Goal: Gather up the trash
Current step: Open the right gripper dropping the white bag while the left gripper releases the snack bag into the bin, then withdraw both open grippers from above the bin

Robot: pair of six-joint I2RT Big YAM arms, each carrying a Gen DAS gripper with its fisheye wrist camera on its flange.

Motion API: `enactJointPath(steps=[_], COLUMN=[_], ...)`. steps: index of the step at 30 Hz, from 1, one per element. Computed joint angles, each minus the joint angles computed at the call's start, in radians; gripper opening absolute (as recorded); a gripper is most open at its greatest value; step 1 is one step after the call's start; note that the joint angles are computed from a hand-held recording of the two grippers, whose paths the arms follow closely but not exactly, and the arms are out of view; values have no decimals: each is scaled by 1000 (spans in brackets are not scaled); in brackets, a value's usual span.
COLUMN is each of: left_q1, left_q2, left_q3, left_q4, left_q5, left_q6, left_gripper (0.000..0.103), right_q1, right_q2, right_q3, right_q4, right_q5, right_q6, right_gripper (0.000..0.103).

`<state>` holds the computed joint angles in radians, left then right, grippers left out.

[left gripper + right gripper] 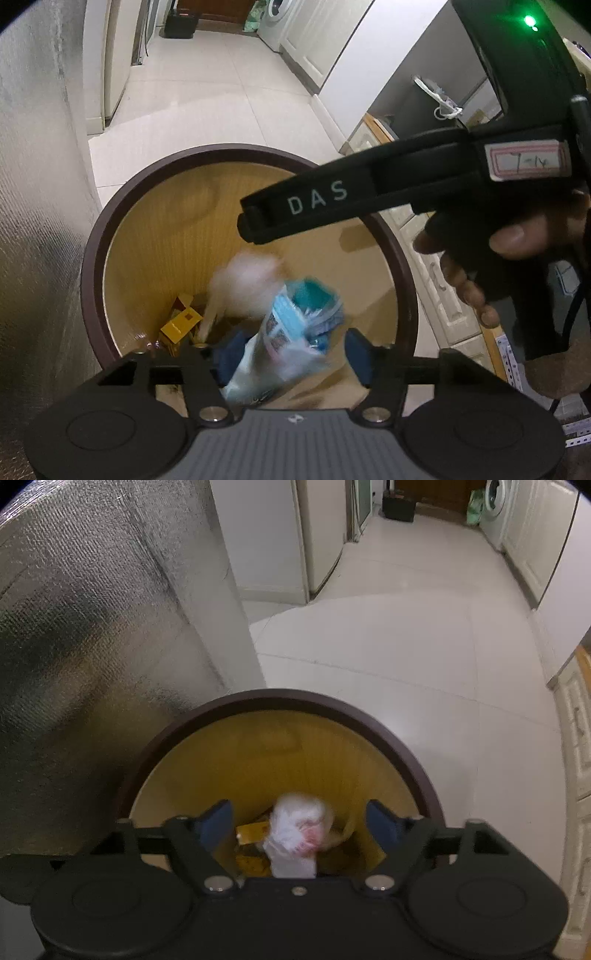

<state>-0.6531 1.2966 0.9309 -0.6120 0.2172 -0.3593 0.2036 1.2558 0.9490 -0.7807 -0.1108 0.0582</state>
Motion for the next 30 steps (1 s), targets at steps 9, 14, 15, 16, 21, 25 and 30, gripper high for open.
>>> enactJointPath(steps=[9,14,15,16,21,25,30], left_q1=[-20,-30,-26,-28,-35,-42,-38], left_q2=[-11,-27,-36,-42,-62,-87,-108], left_q3=[11,18,11,9,13,15,17], left_q4=[-31,-58,-60,-65,-91,-117,-147], left_q5=[-4,-21,-20,-22,-38,-57,-84], left_q6=[-15,-24,-19,-21,-34,-42,-53], left_gripper=[80,85,87,88,96,101,103], right_q1=[-35,-54,-59,-59,-64,-74,-77], right_q2=[-52,-100,-109,-109,-155,-214,-256], right_q3=[-11,-34,-37,-36,-53,-73,-81], right_q4=[-44,-60,-65,-65,-75,-94,-112], right_q5=[-66,-77,-80,-81,-87,-99,-75], right_q6=[-37,-52,-55,-55,-59,-64,-70], right_gripper=[83,86,87,90,98,103,103])
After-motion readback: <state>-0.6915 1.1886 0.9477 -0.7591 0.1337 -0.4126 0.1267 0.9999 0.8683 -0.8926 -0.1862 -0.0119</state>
